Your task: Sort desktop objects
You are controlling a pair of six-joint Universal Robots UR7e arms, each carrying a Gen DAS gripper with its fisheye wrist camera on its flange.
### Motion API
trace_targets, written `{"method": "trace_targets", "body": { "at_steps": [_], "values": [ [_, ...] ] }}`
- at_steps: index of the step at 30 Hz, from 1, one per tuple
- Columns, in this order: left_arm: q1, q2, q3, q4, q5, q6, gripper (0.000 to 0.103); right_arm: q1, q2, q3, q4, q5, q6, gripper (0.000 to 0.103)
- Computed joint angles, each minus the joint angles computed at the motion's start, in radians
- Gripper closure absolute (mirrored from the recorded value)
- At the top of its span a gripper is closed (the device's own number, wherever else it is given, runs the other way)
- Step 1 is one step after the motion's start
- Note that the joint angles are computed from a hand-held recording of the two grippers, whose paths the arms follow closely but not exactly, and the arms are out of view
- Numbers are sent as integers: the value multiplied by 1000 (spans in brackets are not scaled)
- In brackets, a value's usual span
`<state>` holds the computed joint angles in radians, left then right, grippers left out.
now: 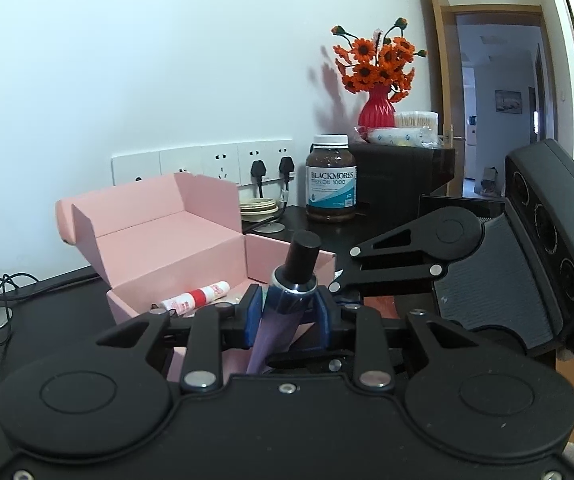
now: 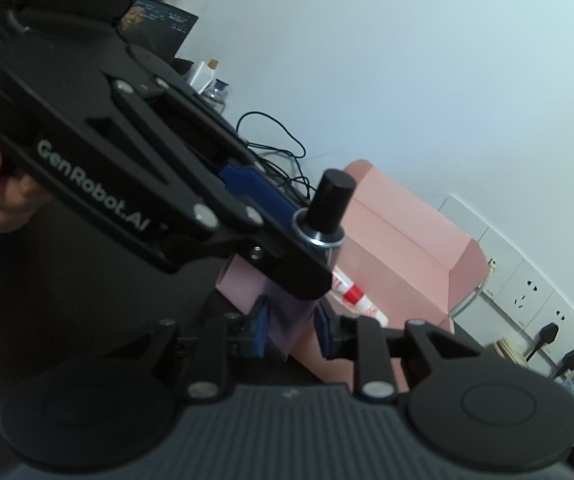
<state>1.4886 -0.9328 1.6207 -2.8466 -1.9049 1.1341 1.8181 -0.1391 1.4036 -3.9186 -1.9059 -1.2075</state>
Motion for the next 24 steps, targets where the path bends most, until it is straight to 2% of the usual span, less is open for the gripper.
{"method": "trace_targets", "body": {
  "at_steps": [4, 7, 13, 18, 20, 24],
  "values": [
    [5, 1, -5, -8, -13, -16, 72, -6, -20, 29, 9, 34, 38, 87],
    [8, 1, -4, -27, -29, -28, 72, -9, -51, 64, 42, 55, 100, 94],
    [10, -3, -19, -6, -41, -65, 73, -11, -91, 121, 58, 82, 146, 94],
    [7, -5, -37, 51, -24, -87, 76, -8, -97, 109, 86, 68, 164, 93],
    [7, -6, -45, 83, -21, -95, 76, -9, -99, 100, 95, 69, 174, 89],
    [5, -9, -31, 68, -19, -79, 76, -9, -102, 101, 86, 82, 162, 88]
  ]
}}
